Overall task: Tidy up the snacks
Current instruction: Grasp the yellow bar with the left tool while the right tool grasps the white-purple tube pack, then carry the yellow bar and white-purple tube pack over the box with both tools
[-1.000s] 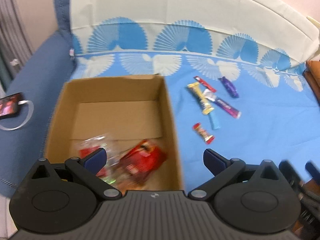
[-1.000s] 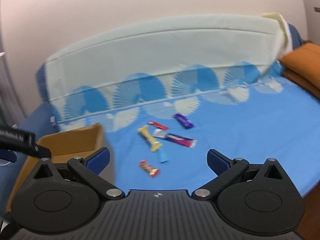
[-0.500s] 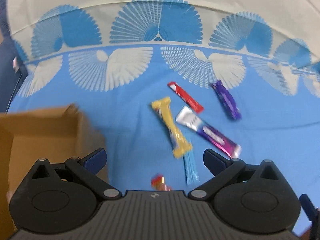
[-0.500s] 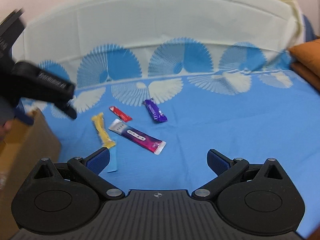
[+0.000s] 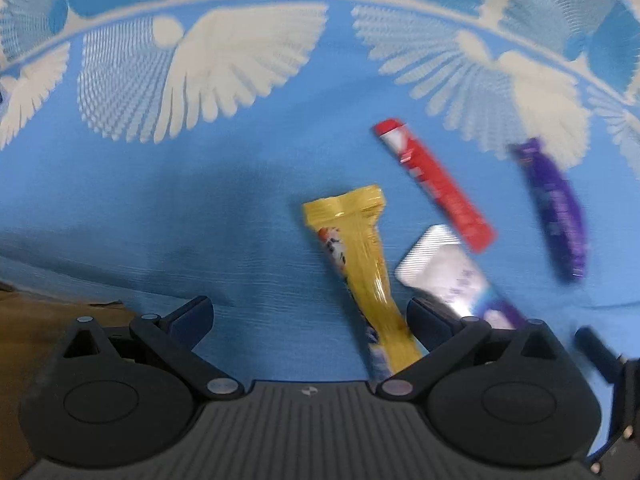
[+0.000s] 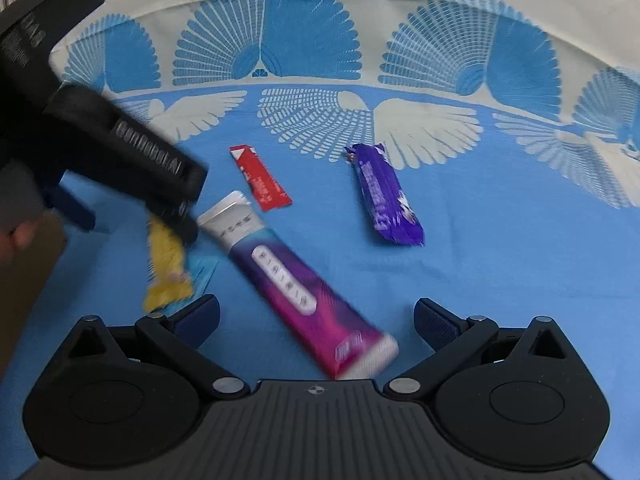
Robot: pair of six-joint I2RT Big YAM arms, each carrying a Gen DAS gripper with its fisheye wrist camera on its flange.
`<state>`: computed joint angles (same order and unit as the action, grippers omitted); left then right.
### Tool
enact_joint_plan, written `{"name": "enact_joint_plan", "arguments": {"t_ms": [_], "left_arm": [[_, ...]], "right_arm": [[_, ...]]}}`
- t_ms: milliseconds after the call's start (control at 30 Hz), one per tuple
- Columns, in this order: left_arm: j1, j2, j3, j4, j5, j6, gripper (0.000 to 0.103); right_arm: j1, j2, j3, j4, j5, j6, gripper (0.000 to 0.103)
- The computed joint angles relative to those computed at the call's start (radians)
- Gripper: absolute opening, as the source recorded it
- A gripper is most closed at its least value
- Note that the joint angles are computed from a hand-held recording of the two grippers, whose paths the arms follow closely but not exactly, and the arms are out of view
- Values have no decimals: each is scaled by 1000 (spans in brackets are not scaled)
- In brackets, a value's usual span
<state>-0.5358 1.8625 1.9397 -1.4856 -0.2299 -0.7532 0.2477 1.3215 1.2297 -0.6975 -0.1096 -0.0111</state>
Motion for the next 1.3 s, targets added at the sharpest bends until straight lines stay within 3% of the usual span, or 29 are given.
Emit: {"name": "enact_joint_plan", "arguments": {"t_ms": [67,100,167,400,500,567,600,633,667,700,733,833,1033,1300], "left_arm": [[9,-38,-70,76,10,-17,103],[6,-42,-78,84,0,-7,103],[2,-54,-99,107,-17,17,103],[1,-60,-111,117,-19,20,103],[3,-27,-51,47,-14,-2,103],[0,-4,3,-27,-26,-38,98],[-2,-7,7,-28,-31,-38,86],[-4,-19,-2,-12,-28,-30,59],[-5,-36,-19,20,-14,-16,45],[-7,-51,-29,40,-6,-5,21],[-10,-60,-35,46,-10,-3,13],[-18,-112,-67,107,-3,25,13],[-68,-220,-65,131,0,76,13],[-198,-391,-89,68,-58,93,13]], "right_arm": [[3,23,-18,60,18,-38,103],[9,10,-60,142,28,-76,103],[8,4,-92,204,20,-66,103],[4,0,-95,204,18,-71,103],[10,-2,-89,183,33,-78,102],[12,-5,-71,148,22,-78,84],[15,-14,-68,136,14,-79,62],[20,-21,-65,120,18,-78,49],[27,-26,-62,103,31,-70,44],[32,-31,-61,90,40,-56,37],[35,-36,-60,80,51,-40,31],[40,-56,-49,21,97,18,26],[47,-205,-80,-15,156,130,26],[153,-431,-92,-103,269,313,26]]}}
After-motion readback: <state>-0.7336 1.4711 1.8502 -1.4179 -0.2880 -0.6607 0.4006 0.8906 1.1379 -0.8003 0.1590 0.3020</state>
